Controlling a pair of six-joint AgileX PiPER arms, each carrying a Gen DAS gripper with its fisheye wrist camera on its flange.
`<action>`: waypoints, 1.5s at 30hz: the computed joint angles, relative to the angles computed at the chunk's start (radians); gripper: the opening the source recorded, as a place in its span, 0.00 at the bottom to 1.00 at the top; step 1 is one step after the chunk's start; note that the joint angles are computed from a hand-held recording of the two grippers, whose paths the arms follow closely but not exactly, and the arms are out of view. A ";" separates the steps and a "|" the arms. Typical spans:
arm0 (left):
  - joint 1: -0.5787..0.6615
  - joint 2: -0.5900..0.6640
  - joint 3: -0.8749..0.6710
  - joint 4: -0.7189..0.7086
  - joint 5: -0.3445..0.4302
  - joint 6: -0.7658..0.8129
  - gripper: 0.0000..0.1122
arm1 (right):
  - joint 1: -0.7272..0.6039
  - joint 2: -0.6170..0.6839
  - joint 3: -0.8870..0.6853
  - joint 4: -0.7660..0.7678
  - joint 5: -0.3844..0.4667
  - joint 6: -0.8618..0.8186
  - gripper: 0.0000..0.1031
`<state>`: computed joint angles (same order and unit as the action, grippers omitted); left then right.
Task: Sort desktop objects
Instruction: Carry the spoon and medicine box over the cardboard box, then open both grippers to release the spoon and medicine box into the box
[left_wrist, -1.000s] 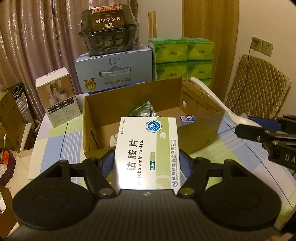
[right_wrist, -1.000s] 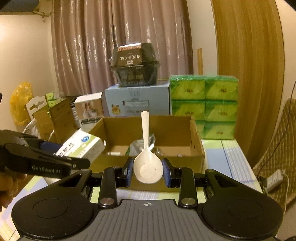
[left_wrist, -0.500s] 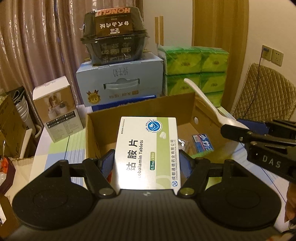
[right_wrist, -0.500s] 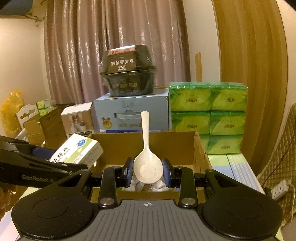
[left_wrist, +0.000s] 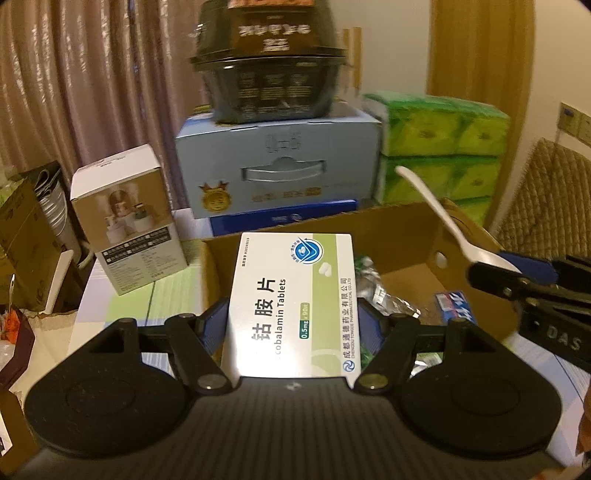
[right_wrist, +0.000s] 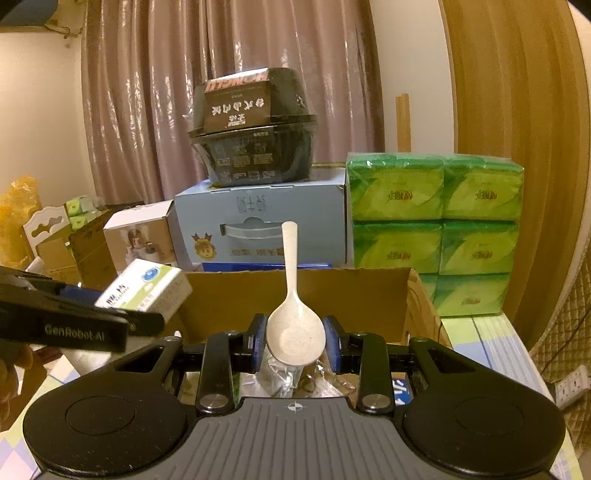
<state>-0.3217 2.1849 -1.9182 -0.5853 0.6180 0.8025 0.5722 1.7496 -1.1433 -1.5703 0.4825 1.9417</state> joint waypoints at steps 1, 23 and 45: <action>0.002 0.016 -0.025 0.006 0.005 -0.018 0.60 | -0.007 0.007 -0.005 -0.002 -0.004 0.001 0.29; -0.003 0.078 -0.108 0.013 0.019 -0.056 0.68 | -0.035 0.033 -0.005 0.011 -0.032 0.022 0.29; -0.018 0.069 -0.081 0.019 0.030 -0.040 0.68 | -0.040 0.051 0.023 -0.069 0.008 0.111 0.50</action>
